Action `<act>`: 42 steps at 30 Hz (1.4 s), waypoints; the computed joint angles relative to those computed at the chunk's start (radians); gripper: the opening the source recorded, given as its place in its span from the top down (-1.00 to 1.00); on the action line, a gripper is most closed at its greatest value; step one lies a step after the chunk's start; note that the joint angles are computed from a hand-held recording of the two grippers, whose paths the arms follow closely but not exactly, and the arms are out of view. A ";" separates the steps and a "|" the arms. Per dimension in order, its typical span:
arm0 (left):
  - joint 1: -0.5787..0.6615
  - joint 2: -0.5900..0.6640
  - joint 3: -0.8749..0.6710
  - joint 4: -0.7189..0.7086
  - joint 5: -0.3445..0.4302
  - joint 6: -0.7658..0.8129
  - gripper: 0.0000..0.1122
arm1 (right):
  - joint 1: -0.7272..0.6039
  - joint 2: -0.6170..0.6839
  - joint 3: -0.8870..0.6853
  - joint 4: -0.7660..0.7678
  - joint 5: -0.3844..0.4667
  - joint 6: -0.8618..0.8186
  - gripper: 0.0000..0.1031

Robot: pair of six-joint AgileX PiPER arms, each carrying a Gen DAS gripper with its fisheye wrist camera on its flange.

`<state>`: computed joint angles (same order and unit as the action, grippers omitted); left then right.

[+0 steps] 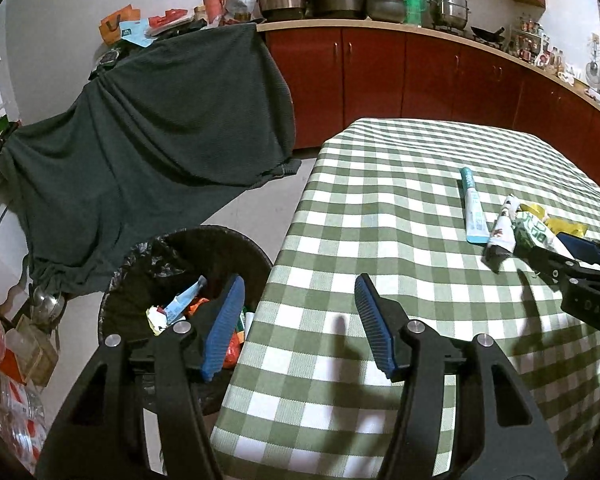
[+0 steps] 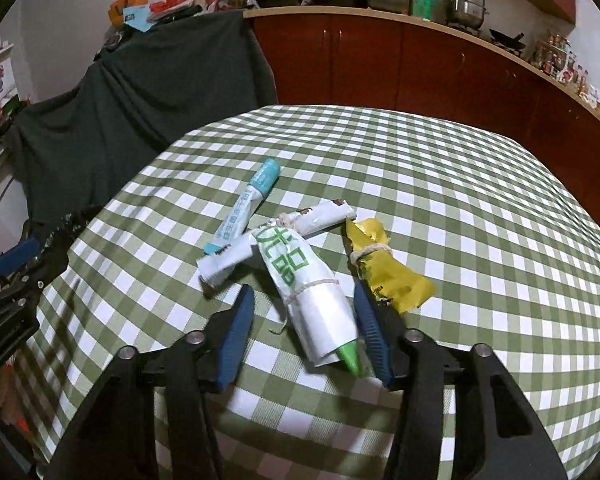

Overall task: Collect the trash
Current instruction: 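Return to the table and grasp the white-and-green tube with the right tool, then grasp the rolled white wrapper with the left tool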

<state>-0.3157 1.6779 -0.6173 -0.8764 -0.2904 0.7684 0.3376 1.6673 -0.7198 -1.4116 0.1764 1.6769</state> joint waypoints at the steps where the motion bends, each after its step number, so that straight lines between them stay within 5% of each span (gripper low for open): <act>1: 0.000 0.002 0.000 0.009 -0.001 -0.009 0.00 | 0.000 0.005 -0.005 0.041 0.001 -0.040 0.15; 4: 0.008 0.013 -0.005 0.047 0.004 -0.040 0.00 | -0.004 0.028 -0.027 0.182 -0.006 -0.187 0.21; 11: 0.001 0.014 -0.005 0.028 -0.001 -0.031 0.00 | 0.008 0.034 -0.033 0.198 -0.012 -0.199 0.36; 29: 0.012 0.006 -0.003 0.058 0.002 -0.049 0.00 | -0.001 -0.063 0.059 -0.094 -0.024 0.135 0.42; 42: -0.137 0.011 -0.053 -0.175 -0.010 0.157 0.00 | -0.169 -0.238 0.188 -0.155 -0.023 0.146 0.42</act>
<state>-0.4524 1.6892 -0.6706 -1.0517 -0.3003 0.9257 0.1690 1.4293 -0.5319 -1.5669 0.1537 1.8232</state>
